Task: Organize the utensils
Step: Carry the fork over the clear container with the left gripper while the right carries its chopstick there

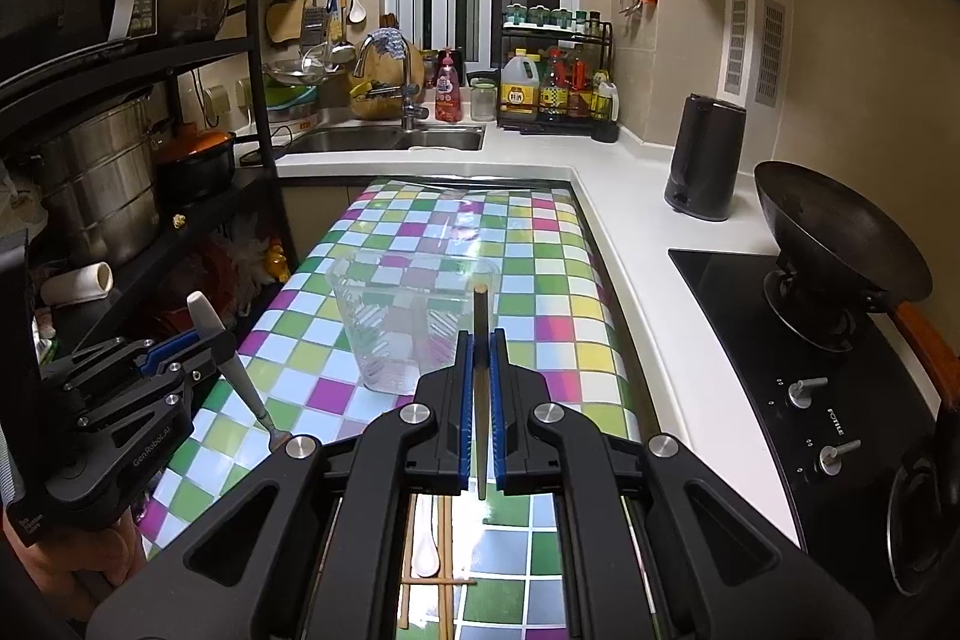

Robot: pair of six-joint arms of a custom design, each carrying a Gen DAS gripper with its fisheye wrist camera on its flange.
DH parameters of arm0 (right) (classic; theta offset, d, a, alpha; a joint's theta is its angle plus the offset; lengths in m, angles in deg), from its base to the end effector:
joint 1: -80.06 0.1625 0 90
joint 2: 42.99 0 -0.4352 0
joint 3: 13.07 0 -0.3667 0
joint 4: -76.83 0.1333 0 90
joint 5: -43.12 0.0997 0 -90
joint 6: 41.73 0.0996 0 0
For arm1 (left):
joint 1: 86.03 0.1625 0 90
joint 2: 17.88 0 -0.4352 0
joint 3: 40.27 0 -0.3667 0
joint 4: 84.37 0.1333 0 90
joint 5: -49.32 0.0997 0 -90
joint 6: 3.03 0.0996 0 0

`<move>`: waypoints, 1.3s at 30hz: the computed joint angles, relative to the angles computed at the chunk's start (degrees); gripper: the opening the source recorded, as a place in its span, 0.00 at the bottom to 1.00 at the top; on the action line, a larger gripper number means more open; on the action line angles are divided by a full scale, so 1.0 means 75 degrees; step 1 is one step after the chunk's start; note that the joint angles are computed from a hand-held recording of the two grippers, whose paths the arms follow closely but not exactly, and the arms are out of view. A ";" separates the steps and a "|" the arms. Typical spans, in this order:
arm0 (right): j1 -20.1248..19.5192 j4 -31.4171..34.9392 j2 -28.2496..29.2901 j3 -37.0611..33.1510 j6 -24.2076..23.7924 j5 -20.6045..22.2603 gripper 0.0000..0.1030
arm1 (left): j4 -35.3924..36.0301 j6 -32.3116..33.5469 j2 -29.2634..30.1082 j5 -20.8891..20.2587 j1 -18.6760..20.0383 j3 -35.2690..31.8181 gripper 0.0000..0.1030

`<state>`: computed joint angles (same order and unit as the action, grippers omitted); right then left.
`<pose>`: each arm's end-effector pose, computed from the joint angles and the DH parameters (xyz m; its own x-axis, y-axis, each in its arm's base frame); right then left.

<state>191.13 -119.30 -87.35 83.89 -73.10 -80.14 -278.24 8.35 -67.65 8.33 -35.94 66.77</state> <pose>0.3107 -0.5877 0.2061 -0.6904 -0.1940 0.6970 -0.6712 0.5313 -0.5169 -0.2220 -0.5904 0.2138 -0.7512 0.1041 -0.6518 0.6009 0.5166 -0.6100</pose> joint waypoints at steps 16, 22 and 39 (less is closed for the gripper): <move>0.0232 0.0427 -0.0031 -0.0915 -0.0060 0.0340 0.05 | 0.1473 -0.0341 -0.0429 -0.0177 0.0067 -0.0768 0.12; 0.0359 0.0547 0.0078 -0.1624 -0.0107 0.0526 0.05 | 0.1631 -0.0082 -0.0549 -0.0412 0.0162 -0.1317 0.12; 0.0036 0.1800 0.1327 -0.3805 0.0150 0.1108 0.05 | 0.1559 0.0303 0.0773 -0.1990 0.0712 -0.3831 0.12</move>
<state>191.41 -105.80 -77.40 55.35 -71.97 -71.83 -266.55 10.63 -61.85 -6.59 -30.60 38.04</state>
